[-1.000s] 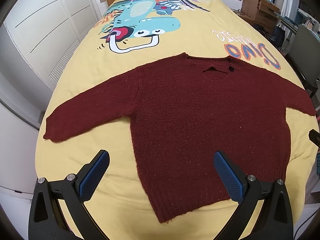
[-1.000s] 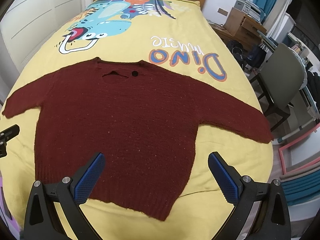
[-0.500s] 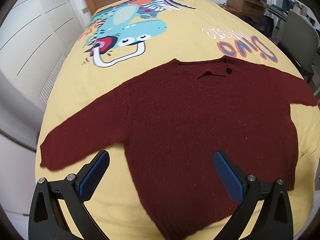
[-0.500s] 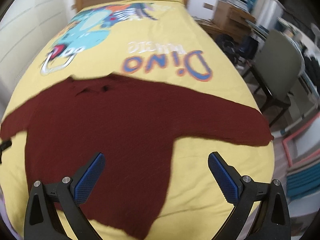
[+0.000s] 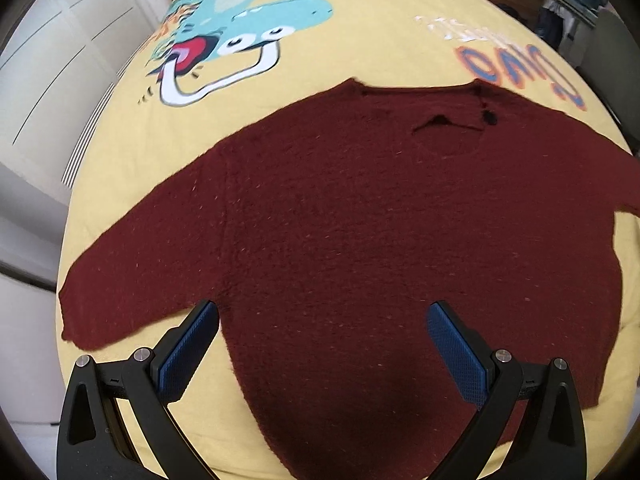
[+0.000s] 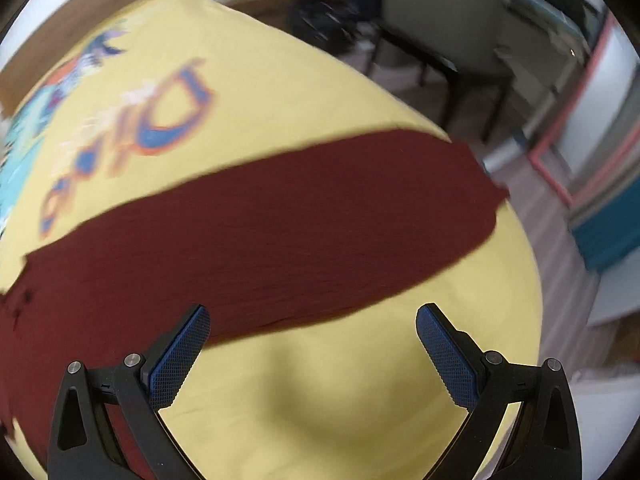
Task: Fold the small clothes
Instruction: 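Grasp the sweater's side edge with the right tool and lift it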
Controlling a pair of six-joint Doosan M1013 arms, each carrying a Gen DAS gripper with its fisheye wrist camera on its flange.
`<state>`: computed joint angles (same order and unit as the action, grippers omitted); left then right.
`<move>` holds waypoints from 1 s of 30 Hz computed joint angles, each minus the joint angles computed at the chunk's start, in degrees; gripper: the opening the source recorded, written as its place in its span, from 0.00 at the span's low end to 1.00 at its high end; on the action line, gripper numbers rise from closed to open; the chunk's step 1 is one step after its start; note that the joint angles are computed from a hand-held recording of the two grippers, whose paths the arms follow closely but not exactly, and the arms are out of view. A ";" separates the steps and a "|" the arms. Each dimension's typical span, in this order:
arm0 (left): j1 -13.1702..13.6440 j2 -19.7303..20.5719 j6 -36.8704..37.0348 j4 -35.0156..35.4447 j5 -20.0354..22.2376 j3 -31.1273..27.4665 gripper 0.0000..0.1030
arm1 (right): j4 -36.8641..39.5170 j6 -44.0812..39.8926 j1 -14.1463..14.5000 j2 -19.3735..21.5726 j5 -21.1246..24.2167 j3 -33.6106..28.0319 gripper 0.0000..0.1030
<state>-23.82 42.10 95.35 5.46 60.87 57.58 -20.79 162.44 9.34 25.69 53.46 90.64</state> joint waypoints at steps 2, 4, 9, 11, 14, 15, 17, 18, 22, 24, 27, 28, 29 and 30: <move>0.31 0.79 -0.54 -0.05 1.72 -0.90 0.99 | 1.10 2.75 -1.56 0.09 -2.15 1.93 0.99; 0.49 1.34 -0.65 0.70 2.87 -1.47 0.99 | 2.25 4.60 -2.82 0.29 -3.39 3.24 0.99; 1.70 2.57 -4.05 0.87 5.85 -3.06 0.99 | 5.43 9.89 -6.21 -0.65 -12.02 7.70 0.99; 2.00 2.86 -5.22 1.49 6.61 -3.50 0.99 | 5.09 11.16 -6.96 -0.71 -13.09 8.29 0.99; 2.11 3.17 -5.63 2.40 7.04 -3.89 0.99 | 6.82 10.10 -8.00 -0.13 -12.20 7.79 0.90; 2.25 3.41 -5.51 1.73 7.52 -4.26 0.99 | 7.42 9.50 -8.30 0.21 -12.05 7.40 0.85; 2.33 3.67 -5.29 0.94 7.88 -4.56 0.99 | 7.92 8.21 -8.69 0.57 -11.22 6.68 0.68; 2.30 3.79 -4.99 0.70 7.97 -4.67 0.99 | 7.84 7.81 -8.78 0.50 -11.34 6.54 0.49; 2.36 3.95 -3.45 -0.55 7.79 -4.68 0.99 | 6.73 6.72 -8.84 -0.68 -14.76 6.29 0.13; 2.52 3.46 -2.58 -1.89 6.38 -3.94 0.99 | 3.11 6.72 -7.72 -0.98 -13.37 5.03 0.13; 2.66 2.83 -1.11 -3.10 3.81 -2.49 0.99 | -2.00 6.46 -5.69 -2.38 -13.21 3.75 0.12; 2.69 2.85 -0.91 -3.18 3.62 -2.52 0.99 | -3.53 6.03 -4.77 -2.59 -13.06 2.30 0.12; 2.69 2.82 -0.73 -3.38 3.38 -2.43 0.99 | -4.62 5.67 -4.12 -2.85 -13.15 1.48 0.12; 2.81 2.89 -0.43 -3.90 3.23 -2.55 0.99 | -5.51 5.10 -3.50 -3.08 -13.21 0.71 0.12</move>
<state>-21.00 44.99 94.92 1.56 64.09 55.04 -26.29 167.54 5.84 22.61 40.25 91.35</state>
